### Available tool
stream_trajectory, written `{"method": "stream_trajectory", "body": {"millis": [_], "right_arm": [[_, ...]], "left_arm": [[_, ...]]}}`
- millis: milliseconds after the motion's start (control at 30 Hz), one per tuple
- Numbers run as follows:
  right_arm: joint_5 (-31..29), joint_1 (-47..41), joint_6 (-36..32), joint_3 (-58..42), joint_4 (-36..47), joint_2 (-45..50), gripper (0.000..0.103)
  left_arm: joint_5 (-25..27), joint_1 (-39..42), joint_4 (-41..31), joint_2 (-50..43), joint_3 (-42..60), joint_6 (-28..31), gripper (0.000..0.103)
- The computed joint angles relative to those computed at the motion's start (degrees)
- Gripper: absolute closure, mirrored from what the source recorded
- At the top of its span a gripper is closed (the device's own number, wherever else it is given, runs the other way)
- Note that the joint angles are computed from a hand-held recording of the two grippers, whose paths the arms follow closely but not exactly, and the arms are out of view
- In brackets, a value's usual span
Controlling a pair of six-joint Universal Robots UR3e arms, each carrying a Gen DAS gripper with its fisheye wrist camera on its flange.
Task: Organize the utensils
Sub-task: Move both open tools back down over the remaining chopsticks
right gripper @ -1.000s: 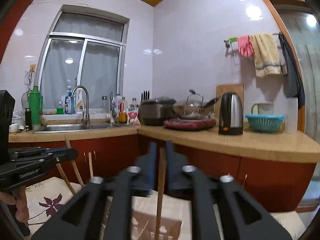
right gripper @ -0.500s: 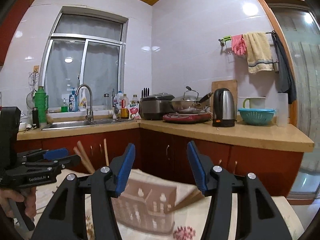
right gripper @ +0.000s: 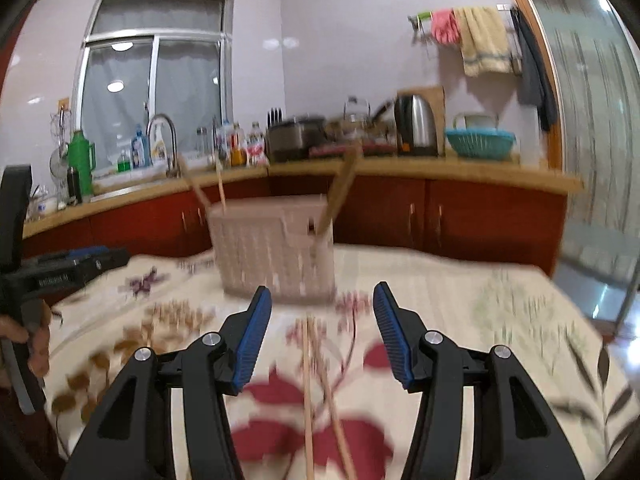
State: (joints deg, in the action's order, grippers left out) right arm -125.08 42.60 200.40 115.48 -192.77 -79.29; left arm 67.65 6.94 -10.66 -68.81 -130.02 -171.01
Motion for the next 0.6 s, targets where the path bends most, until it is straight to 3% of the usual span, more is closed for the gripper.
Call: {"method": "stream_trajectory", "body": {"millis": [433,600], "right_arm": [[2.26,5.73,10.99,11.23,-0.9,3.36,0.069],[1.76,6.58,12.62,12.6,-1.15,4.58,0.074]], "left_arm": [[0.01,3.65,-13.22,18.02,-17.3,7.86,0.041],[-0.04,4.21,-16.86,19.09,-18.84,8.96,0.05]]}}
